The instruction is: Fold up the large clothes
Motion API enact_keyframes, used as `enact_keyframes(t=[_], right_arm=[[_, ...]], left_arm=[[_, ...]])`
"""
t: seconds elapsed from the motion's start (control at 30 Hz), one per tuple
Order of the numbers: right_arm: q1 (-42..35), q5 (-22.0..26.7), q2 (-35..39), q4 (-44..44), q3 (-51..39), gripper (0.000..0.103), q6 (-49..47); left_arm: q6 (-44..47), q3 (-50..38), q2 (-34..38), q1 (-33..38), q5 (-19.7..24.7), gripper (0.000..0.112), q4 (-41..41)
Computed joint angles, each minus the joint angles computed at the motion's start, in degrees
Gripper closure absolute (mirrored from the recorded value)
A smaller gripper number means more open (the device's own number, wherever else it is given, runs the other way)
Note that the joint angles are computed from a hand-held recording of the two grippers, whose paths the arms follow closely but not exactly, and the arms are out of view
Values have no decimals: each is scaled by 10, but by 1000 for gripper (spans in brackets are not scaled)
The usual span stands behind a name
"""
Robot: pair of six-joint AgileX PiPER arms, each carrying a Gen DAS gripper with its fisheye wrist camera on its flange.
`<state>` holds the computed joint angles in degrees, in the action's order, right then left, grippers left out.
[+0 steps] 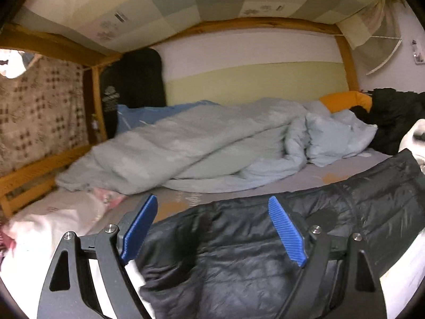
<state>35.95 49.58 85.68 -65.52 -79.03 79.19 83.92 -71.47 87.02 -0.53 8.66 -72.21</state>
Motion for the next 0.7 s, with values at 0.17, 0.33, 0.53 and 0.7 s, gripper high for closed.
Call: enact_keyframes(t=[0.17, 0.33, 0.53, 0.7], right_arm=[[-31, -46, 86, 178, -86, 11, -158], [-94, 19, 202, 435, -255, 11, -359], [-155, 157, 361, 543, -482, 11, -423], [-165, 201, 462, 537, -603, 11, -430]], left_arm=[[-171, -63, 51, -21, 7, 27, 144], [-422, -230, 160, 7, 122, 27, 326], [-637, -409, 308, 3, 219, 27, 570], [-660, -575, 429, 36, 357, 27, 520]])
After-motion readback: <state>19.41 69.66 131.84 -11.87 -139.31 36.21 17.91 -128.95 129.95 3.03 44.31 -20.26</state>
